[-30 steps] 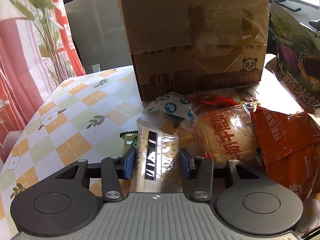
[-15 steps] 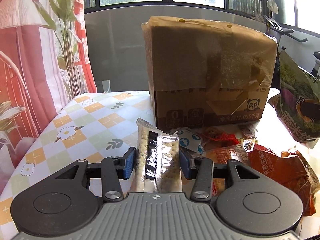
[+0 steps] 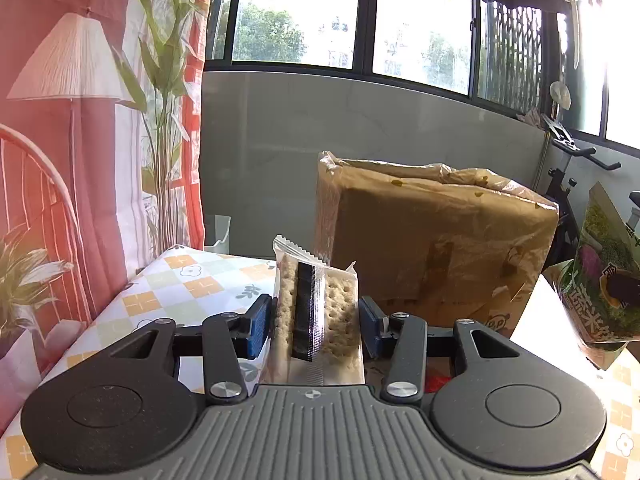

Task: Organize snacks
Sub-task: 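Carry both packets over the box and open both grippers inside it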

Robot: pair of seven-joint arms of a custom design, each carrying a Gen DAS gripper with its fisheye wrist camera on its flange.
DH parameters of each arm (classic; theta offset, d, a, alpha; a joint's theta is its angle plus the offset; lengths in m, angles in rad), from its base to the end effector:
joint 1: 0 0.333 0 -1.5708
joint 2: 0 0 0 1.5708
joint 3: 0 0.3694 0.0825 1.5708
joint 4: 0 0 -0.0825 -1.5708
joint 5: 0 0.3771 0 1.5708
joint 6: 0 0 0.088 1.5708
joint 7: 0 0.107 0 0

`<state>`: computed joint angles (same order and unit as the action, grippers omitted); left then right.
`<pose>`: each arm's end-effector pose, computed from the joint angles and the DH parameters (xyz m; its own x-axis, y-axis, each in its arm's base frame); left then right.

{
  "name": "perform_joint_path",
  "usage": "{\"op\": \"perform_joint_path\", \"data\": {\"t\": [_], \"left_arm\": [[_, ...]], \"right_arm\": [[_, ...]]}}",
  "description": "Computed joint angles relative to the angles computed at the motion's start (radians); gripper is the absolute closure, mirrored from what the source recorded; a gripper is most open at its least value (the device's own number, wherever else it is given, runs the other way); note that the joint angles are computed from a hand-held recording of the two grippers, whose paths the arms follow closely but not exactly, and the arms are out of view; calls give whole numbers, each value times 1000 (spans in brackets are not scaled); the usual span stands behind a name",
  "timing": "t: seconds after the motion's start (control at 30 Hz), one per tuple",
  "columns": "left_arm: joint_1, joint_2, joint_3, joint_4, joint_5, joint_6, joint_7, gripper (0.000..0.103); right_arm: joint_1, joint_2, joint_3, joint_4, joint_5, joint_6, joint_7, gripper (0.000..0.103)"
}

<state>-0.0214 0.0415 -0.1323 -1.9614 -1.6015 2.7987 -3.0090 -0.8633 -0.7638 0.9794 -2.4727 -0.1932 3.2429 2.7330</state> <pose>0.5928 -0.0431 0.5597 -0.4852 -0.8729 0.0506 -0.3578 0.1454 -0.9224 0.4138 0.1931 0.5997 -0.2806 -0.9046 -0.3209 -0.1733 0.3766 -0.9100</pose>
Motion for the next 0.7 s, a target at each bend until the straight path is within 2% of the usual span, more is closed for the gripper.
{"op": "perform_joint_path", "data": {"t": [0.23, 0.47, 0.53, 0.63, 0.7], "left_arm": [[-5, 16, -9, 70, 27, -47, -62, 54], [-9, 82, -36, 205, 86, -94, -149, 54], [-11, 111, -47, 255, 129, -97, -185, 54], [-11, 162, -71, 341, 209, -99, -257, 54], [-13, 204, -94, 404, 250, -84, -287, 54]], "right_arm": [[-48, 11, -17, 73, 15, 37, -24, 21], [-126, 122, -3, 205, 5, 39, -102, 21], [-163, 167, 21, 253, -3, 42, -126, 21], [-243, 255, 89, 342, -21, 54, -170, 21], [-333, 324, 176, 416, -32, 49, -195, 21]]}}
